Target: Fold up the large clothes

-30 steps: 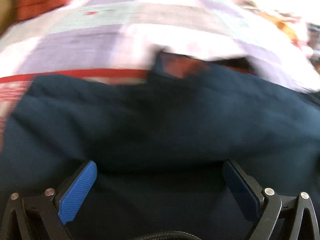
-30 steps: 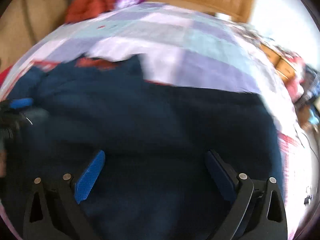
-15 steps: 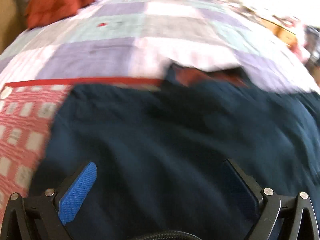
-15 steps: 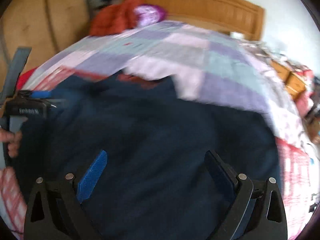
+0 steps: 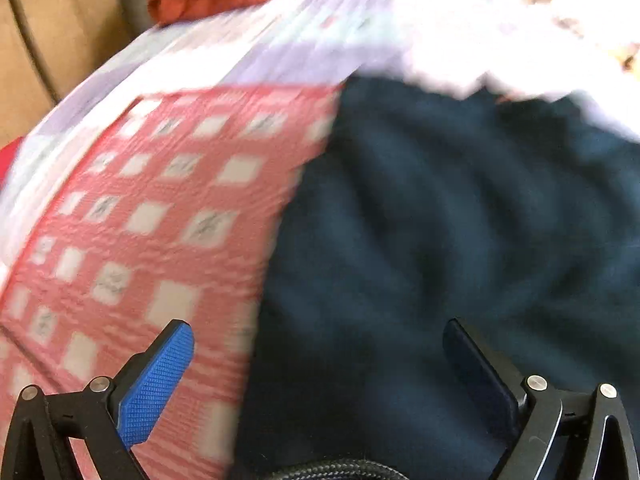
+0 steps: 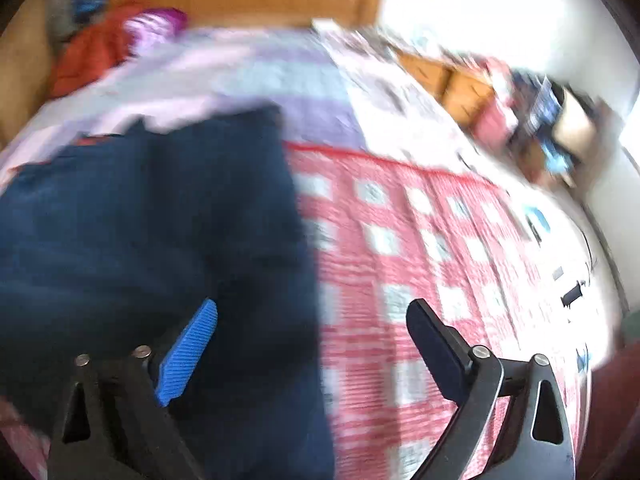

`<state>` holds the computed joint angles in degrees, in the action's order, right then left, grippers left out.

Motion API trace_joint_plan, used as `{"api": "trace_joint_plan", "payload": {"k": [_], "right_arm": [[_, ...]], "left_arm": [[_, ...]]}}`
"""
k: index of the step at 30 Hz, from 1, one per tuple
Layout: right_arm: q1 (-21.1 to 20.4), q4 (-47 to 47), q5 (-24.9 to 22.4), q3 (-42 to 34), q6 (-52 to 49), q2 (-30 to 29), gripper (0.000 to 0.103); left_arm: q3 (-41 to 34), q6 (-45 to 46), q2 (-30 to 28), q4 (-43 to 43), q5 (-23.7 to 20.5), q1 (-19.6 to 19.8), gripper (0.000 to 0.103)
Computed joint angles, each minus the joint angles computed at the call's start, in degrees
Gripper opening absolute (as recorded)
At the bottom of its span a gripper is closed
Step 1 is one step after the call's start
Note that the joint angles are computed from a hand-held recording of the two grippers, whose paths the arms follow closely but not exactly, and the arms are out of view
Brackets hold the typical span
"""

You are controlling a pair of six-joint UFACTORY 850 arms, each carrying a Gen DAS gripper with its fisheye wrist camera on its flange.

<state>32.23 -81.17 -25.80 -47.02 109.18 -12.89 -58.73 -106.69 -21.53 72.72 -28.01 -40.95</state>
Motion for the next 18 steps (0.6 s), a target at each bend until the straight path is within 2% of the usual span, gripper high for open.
{"api": "trace_joint_plan", "payload": {"k": [2, 4, 6, 8, 10, 11, 13, 15, 18], "right_arm": [[6.28, -9.54, 2.72, 0.08, 8.05, 0.65, 0.098], [11.76, -14.14, 5.85, -1.58, 8.89, -0.97, 0.098], [16.28, -12.22, 5.63, -3.90, 2.63, -3.91, 0.098], [17.93, -5.73, 2.92, -4.76, -5.36, -6.33, 0.097], [15.16, -2.37, 1.40, 0.02, -3.77, -4.31, 0.097], [12.61, -2.14, 1.09, 3.51, -0.20, -2.15, 0.097], [7.55, 2.99, -0.30, 9.70, 0.26, 2.46, 0.098], [2.73, 10.00, -0.45, 14.41, -3.32, 7.22, 0.098], [3.07, 12.64, -6.00, 17.57, -8.29, 12.80, 0.097]], "left_arm": [[-0.89, -4.14, 0.12, 5.17, 2.25, -4.60, 0.102], [-4.14, -0.66, -2.53, 2.76, 5.04, -8.01, 0.102], [-6.76, 5.83, -6.08, -2.05, 6.71, -10.49, 0.103], [-6.40, 6.47, -7.72, -1.12, 3.72, -11.95, 0.103], [-2.76, 0.42, -6.36, 1.28, 4.57, -10.13, 0.103], [-0.76, -0.61, -5.34, 0.15, 2.97, -8.85, 0.103], [2.38, -0.17, -3.50, -2.06, 0.05, -6.64, 0.103], [4.88, 3.17, -1.34, -4.43, 1.29, -4.51, 0.103], [2.50, 13.64, -2.19, -11.87, -4.05, -5.08, 0.103]]}}
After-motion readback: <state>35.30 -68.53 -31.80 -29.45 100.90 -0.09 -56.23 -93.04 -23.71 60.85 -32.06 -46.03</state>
